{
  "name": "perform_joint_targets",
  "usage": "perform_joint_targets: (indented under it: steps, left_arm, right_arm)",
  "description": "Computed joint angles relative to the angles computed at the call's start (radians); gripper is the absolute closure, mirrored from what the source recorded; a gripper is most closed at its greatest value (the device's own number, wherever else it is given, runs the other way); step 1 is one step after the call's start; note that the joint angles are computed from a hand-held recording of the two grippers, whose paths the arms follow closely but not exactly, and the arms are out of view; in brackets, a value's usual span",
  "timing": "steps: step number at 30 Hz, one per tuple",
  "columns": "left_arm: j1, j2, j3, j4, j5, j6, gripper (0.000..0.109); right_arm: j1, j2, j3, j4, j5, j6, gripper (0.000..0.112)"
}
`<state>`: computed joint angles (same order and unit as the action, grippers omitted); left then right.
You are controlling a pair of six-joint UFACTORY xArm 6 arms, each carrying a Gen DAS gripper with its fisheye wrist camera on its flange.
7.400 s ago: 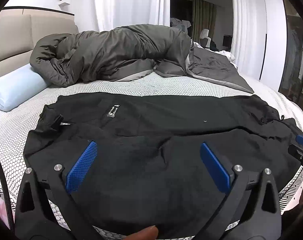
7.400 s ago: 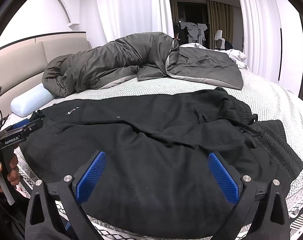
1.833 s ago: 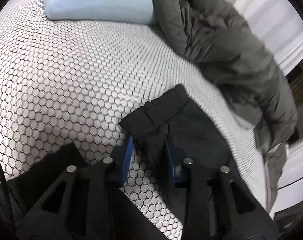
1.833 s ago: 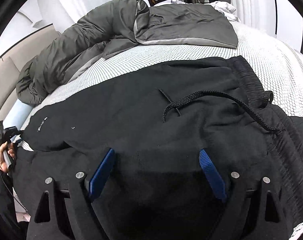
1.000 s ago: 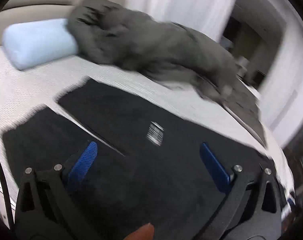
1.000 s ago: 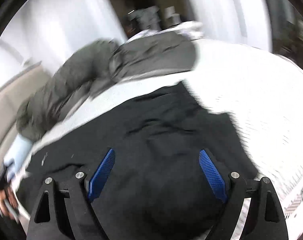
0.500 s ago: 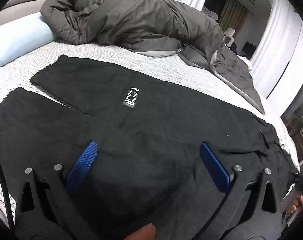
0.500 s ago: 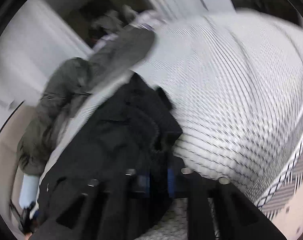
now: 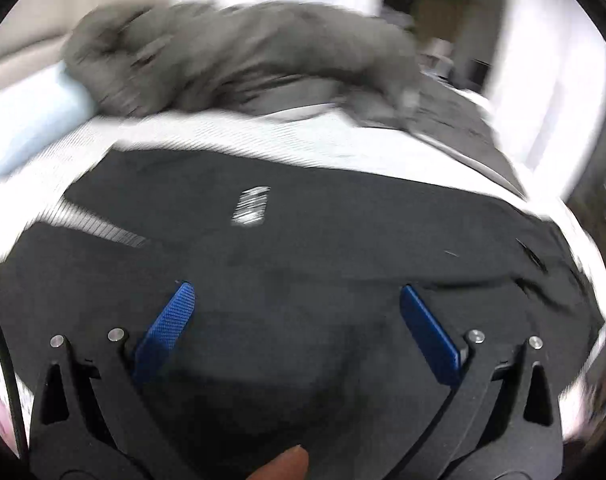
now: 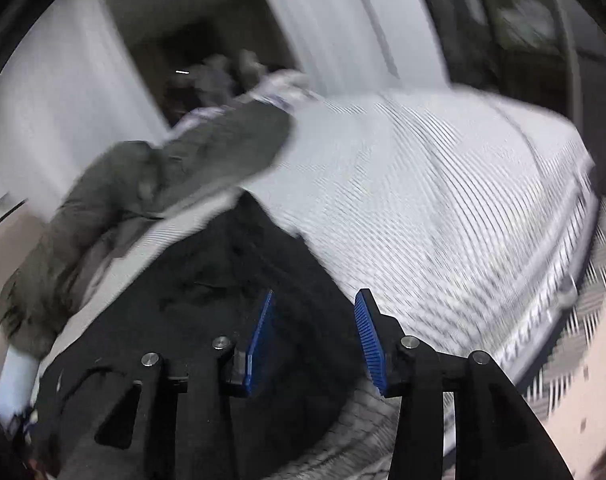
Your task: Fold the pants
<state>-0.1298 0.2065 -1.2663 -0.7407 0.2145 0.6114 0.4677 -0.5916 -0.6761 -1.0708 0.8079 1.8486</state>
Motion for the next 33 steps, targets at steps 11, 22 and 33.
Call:
perform_joint_targets:
  steps: [11, 22, 33]
  left_arm:
    - [-0.136, 0.112, -0.171, -0.036, 0.336, 0.225, 0.007]
    - [-0.132, 0.283, -0.311, 0.468, 0.264, -0.262, 0.007]
    - [-0.152, 0.112, -0.102, 0.235, 0.128, -0.020, 0.007]
  right_arm:
    - [0.069, 0.501, -0.397, 0.203, -0.267, -0.622, 0.064]
    - [0.131, 0.781, -0.658, 0.339, -0.042, -0.924, 0.064]
    - [0.096, 0.507, -0.392, 0.215, 0.069, -0.643, 0.045]
